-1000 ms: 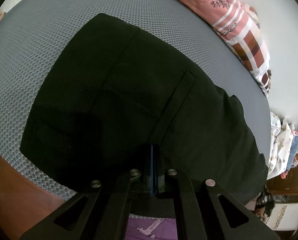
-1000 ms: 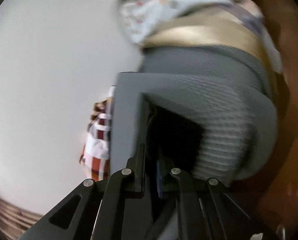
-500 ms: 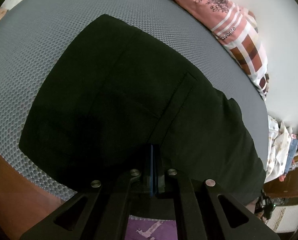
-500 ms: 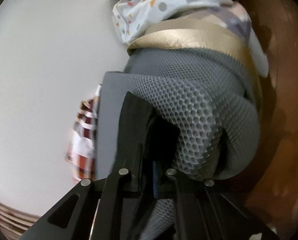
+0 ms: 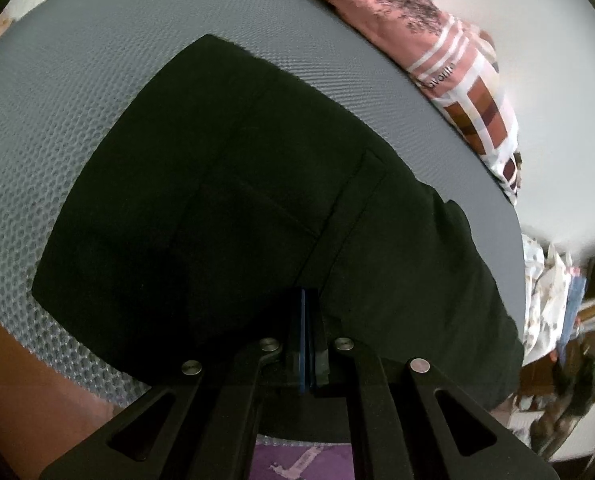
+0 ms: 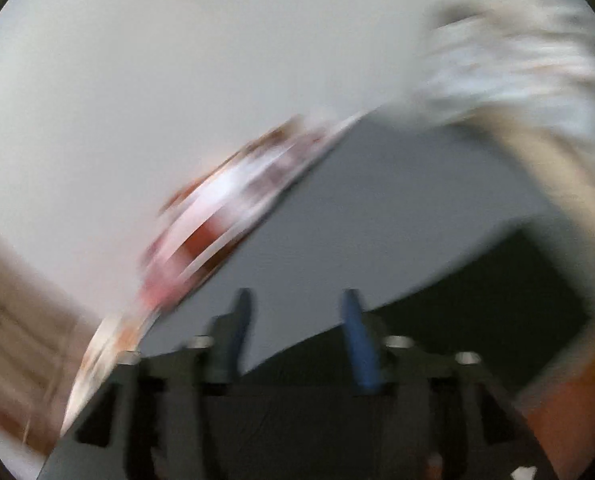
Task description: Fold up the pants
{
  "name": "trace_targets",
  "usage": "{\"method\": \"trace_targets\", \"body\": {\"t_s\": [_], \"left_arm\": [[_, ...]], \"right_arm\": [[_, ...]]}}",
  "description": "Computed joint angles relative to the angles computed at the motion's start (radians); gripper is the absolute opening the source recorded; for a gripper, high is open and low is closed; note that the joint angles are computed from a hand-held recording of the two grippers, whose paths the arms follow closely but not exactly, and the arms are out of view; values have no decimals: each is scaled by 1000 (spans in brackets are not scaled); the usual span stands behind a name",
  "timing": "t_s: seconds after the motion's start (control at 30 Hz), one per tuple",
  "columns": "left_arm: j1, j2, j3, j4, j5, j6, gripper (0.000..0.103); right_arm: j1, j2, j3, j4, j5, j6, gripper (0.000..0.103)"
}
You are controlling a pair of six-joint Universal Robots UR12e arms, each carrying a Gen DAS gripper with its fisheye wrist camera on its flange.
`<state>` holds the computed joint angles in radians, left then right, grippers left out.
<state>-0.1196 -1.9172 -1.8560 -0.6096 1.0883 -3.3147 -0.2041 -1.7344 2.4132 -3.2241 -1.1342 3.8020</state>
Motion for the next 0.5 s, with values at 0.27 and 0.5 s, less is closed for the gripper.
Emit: {"method": "trace_targets", "body": {"t_s": [0.27,0.5], "left_arm": [[30,-6,-8,4,-95,-43,4],[18,-1,-5,7,-61,7,4]], "right_arm": [[221,404,-417,371,226,-318,64],[300,515,-593,592,105,-509,64]]}}
